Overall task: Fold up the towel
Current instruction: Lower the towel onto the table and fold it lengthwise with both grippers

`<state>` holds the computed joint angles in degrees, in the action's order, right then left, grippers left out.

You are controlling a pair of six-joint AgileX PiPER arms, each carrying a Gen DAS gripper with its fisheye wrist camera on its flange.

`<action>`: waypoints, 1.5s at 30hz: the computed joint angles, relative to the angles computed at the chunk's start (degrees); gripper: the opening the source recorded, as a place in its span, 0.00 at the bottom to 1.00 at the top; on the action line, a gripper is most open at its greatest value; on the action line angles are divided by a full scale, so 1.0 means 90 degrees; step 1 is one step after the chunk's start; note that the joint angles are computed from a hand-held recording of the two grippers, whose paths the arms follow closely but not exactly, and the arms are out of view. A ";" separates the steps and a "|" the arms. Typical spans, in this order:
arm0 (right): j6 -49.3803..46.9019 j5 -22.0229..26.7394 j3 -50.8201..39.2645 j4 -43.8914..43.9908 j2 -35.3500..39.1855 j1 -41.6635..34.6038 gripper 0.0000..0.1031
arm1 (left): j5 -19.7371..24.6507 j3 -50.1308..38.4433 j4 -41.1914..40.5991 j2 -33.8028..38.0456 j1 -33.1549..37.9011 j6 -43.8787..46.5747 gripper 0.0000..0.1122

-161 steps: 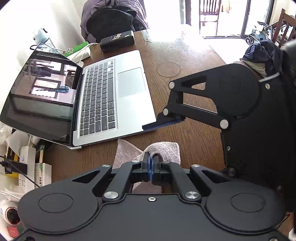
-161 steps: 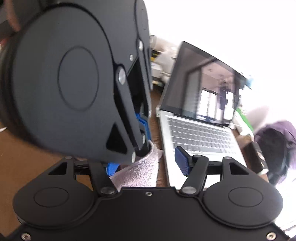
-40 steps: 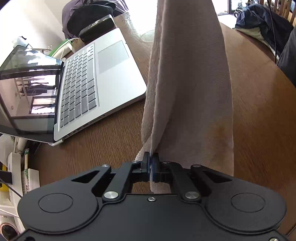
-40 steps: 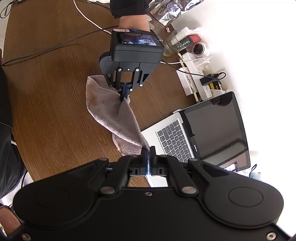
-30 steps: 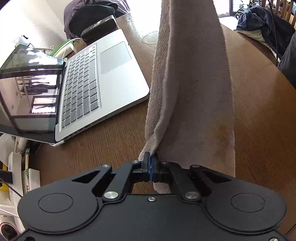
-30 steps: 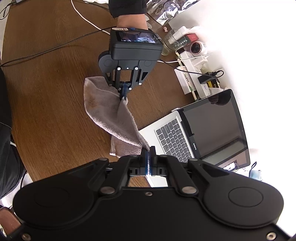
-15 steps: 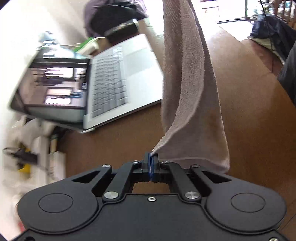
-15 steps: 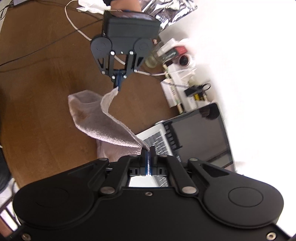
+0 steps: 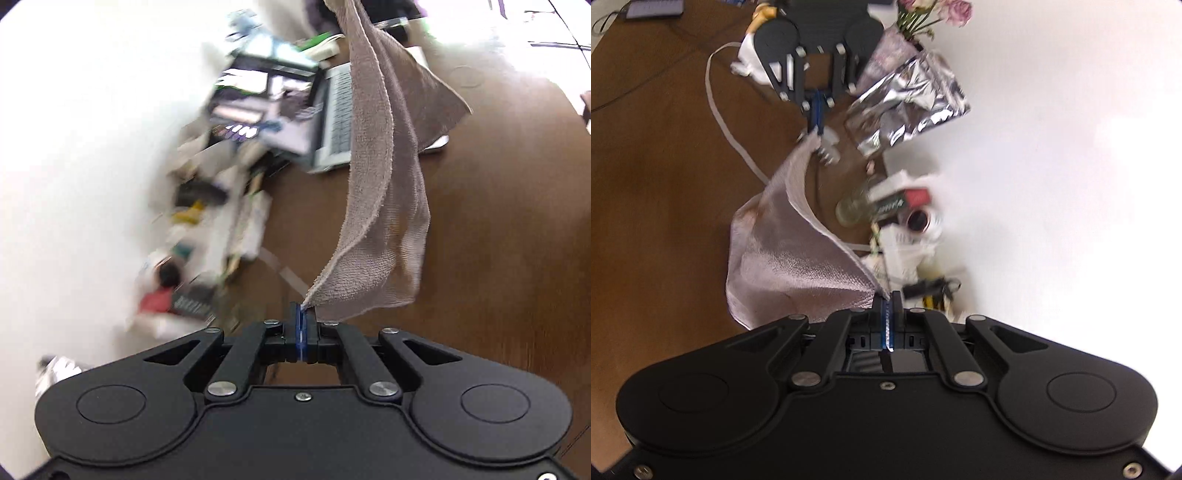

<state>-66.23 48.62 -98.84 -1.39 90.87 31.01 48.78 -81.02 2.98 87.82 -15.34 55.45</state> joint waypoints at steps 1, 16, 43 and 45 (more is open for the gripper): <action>-0.0174 -0.0036 -0.0189 0.0134 0.0160 -0.0015 0.01 | 0.0114 -0.0041 0.0155 -0.0106 0.0044 -0.0101 0.00; -0.1615 0.0361 -0.0484 0.1340 0.0712 0.0001 0.01 | 0.1438 0.0145 0.0922 -0.1266 -0.0184 -0.1301 0.00; -0.1889 0.0856 0.4437 0.1679 -0.0793 0.0240 0.01 | 0.0438 0.5550 0.0371 -0.3568 -0.3301 -0.4951 0.00; -0.2016 0.0913 0.4567 0.1713 -0.0775 0.0232 0.01 | 0.0399 0.5643 0.0251 -0.3522 -0.3361 -0.4885 0.00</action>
<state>-84.37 56.83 -57.73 14.02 83.90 33.09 52.38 -30.23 5.24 56.12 -45.59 11.48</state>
